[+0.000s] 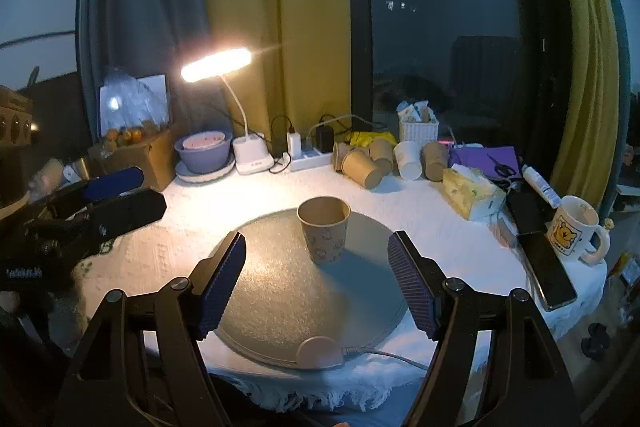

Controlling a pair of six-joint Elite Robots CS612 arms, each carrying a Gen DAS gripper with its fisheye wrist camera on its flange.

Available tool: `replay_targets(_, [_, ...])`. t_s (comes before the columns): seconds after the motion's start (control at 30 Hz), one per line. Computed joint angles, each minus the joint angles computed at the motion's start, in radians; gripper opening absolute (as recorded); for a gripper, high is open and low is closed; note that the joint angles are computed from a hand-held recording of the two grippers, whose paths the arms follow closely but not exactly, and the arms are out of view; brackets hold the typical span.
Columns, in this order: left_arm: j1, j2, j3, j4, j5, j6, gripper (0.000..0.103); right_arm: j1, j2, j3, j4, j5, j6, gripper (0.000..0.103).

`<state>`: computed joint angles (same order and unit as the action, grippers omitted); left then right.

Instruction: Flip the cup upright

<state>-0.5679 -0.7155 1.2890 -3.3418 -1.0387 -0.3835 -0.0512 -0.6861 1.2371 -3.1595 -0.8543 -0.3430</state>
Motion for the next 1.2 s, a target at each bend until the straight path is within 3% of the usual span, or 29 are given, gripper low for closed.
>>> replay_targets(0.3, [-0.017,-0.013,0.016,-0.042,0.072,0.043,0.092,-0.004,-0.024,0.040,-0.130,-0.053,0.067,0.077])
replay_targets(0.63, [-0.033,-0.016,0.031,-0.056,0.174,0.070,0.092,-0.007,-0.025,0.034,-0.156,-0.108,0.159,0.077])
replay_targets(1.2, [-0.033,-0.021,0.044,-0.068,0.151,0.052,0.092,0.001,-0.028,0.040,-0.137,-0.113,0.135,0.077])
